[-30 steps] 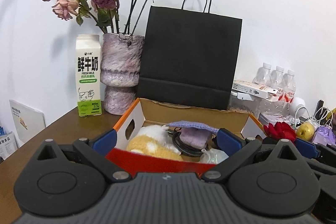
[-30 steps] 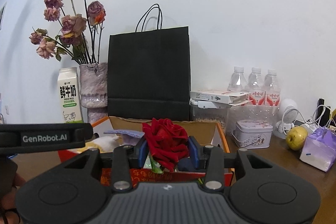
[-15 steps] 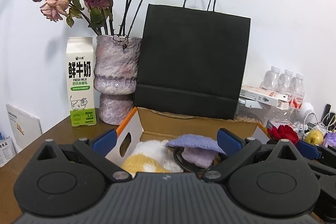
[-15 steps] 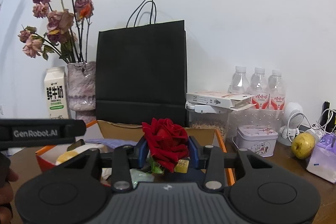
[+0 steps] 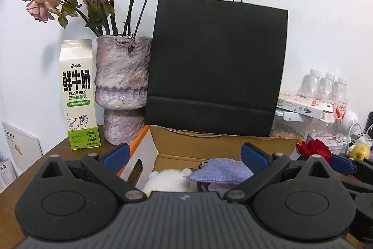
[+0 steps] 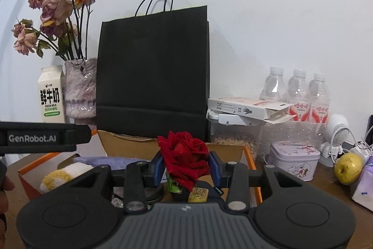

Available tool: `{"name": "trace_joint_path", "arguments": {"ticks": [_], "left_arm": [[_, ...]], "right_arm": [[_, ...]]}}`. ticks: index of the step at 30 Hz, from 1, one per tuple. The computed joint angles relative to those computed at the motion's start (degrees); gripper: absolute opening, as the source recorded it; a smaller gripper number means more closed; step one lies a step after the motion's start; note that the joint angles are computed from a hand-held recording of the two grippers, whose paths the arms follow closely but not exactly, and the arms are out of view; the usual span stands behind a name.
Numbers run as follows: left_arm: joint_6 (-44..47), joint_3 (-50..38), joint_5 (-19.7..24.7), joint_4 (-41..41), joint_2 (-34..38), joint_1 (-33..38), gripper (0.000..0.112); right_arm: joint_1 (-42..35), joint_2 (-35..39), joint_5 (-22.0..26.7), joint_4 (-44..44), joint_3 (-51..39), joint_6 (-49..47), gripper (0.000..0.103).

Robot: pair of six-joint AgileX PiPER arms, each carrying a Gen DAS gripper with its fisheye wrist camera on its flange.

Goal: Organize objects
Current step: 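Open the right tool to drop the rose into the red box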

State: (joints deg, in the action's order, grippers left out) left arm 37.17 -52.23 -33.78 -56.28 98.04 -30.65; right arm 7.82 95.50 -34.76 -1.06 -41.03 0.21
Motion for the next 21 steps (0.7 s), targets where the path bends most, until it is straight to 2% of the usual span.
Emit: {"name": "trace_joint_path", "arguments": {"ticks": [10, 13, 15, 17, 21], "left_arm": [[-0.2, -3.4, 2.5, 1.4, 2.7, 2.6, 0.103], [-0.4, -3.4, 2.9, 1.6, 2.6, 2.8, 0.103], [-0.5, -3.3, 3.0, 1.7, 2.5, 2.9, 0.103], [-0.5, -3.2, 3.0, 1.7, 2.5, 2.8, 0.103], [-0.6, -3.1, 3.1, 1.9, 2.4, 2.7, 0.103]], "right_arm": [[-1.4, 4.0, 4.4, -4.0, -5.7, 2.9, 0.042], [-1.7, 4.1, 5.3, -4.9, -5.9, 4.1, 0.057], [-1.7, 4.0, 5.0, -4.1, -5.5, 3.9, 0.083], [-1.4, 3.9, 4.1, -2.3, -5.0, 2.8, 0.095], [-2.1, 3.7, 4.2, -5.4, -4.8, 6.4, 0.101]]}}
